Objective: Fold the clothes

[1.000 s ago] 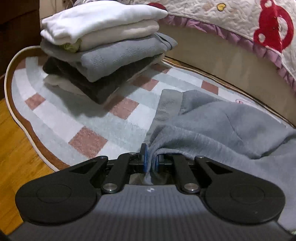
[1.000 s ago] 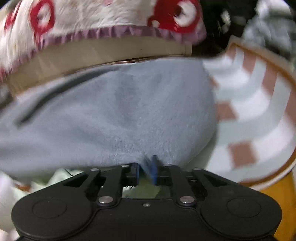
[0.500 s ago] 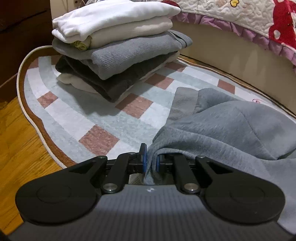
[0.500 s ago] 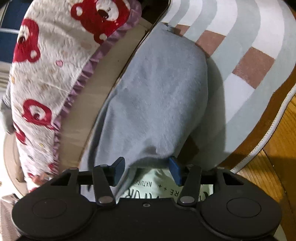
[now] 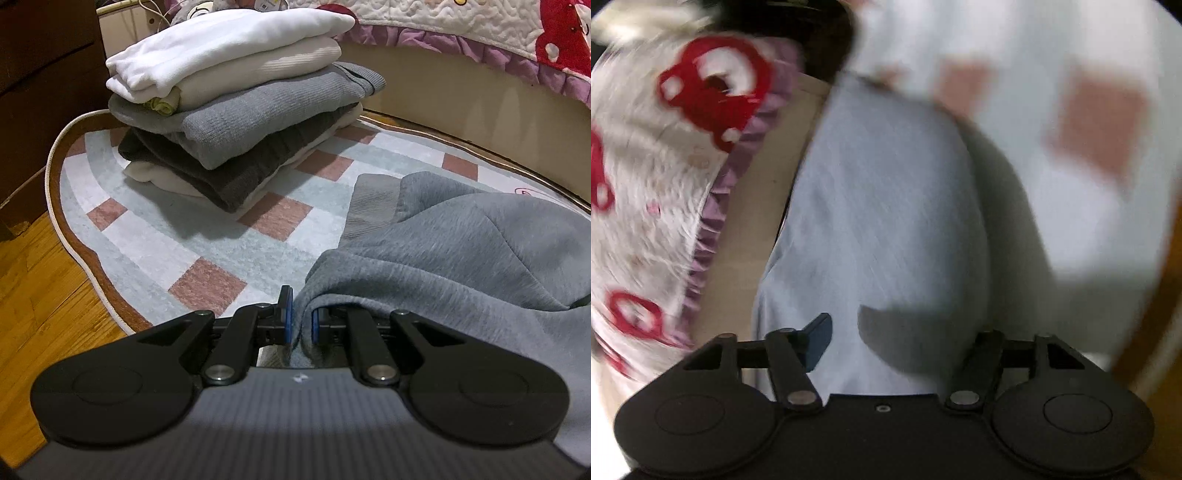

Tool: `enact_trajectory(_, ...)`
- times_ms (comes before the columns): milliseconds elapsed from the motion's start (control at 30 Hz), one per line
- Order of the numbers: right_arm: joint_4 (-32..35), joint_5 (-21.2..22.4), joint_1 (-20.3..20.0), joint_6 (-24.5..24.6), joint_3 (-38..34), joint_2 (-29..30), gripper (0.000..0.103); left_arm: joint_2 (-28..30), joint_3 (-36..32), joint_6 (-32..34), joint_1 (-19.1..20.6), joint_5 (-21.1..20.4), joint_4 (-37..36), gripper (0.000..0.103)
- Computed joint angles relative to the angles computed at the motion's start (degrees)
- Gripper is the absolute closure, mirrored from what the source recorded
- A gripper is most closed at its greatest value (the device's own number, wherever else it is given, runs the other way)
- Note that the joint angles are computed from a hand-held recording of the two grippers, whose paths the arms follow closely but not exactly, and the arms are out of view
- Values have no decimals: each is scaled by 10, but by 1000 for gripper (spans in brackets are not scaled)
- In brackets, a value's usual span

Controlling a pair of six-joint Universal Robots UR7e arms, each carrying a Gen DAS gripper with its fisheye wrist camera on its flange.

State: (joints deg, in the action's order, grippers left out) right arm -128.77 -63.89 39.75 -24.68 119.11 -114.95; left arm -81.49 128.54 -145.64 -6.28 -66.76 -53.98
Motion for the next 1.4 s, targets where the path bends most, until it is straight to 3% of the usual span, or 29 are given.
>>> enact_trajectory(33,-55,-23,25,-30,7,5,95,8,-8,5,0,1,8,96)
enact_trajectory(100,-108,-31,59,-84,4,11,97,22,-24,12,-2,6,26,97)
enact_trajectory(233,-121,-4,103,-186,-22,-12,99,38,-68,4,-25,18,60,99)
enact_trajectory(333,-88,28,94,-252,-40,-57,100,44,-97,-14,-58,19,72,99)
enact_trajectory(400,-104,32,74,-289,-34,-90,100,49,-108,-20,-75,9,60,99)
enact_trajectory(467,-154,-1,53,-325,-12,-111,100,52,-103,-7,-86,-9,29,99)
enact_trajectory(600,-179,-89,2,-373,8,-98,97,54,-69,66,-67,-56,-52,99)
enact_trajectory(700,-194,-215,23,-449,15,-50,73,69,-63,109,-40,-81,-77,95)
enact_trajectory(733,-202,-248,33,-466,19,-41,70,72,-69,115,-37,-83,-71,90)
enact_trajectory(767,-199,-265,40,-472,19,-41,67,75,-75,119,-35,-84,-64,88)
enact_trajectory(833,-181,-292,60,-453,5,-42,56,75,-85,122,-38,-88,-53,73)
enact_trajectory(933,-162,-302,91,-404,-17,-52,54,70,-100,99,-51,-89,-39,63)
enact_trajectory(1033,-135,-281,132,-364,-40,-62,51,62,-113,70,-67,-75,-27,61)
enact_trajectory(1100,-66,-249,164,-351,-64,-64,50,60,-122,56,-74,-63,-13,61)
enact_trajectory(1167,9,-227,208,-336,-87,-50,48,71,-141,37,-82,-51,19,61)
enact_trajectory(1233,55,-223,262,-319,-91,-31,48,88,-164,27,-91,-49,55,53)
enact_trajectory(1400,63,-255,416,-267,-77,47,48,71,-171,18,-94,-28,93,47)
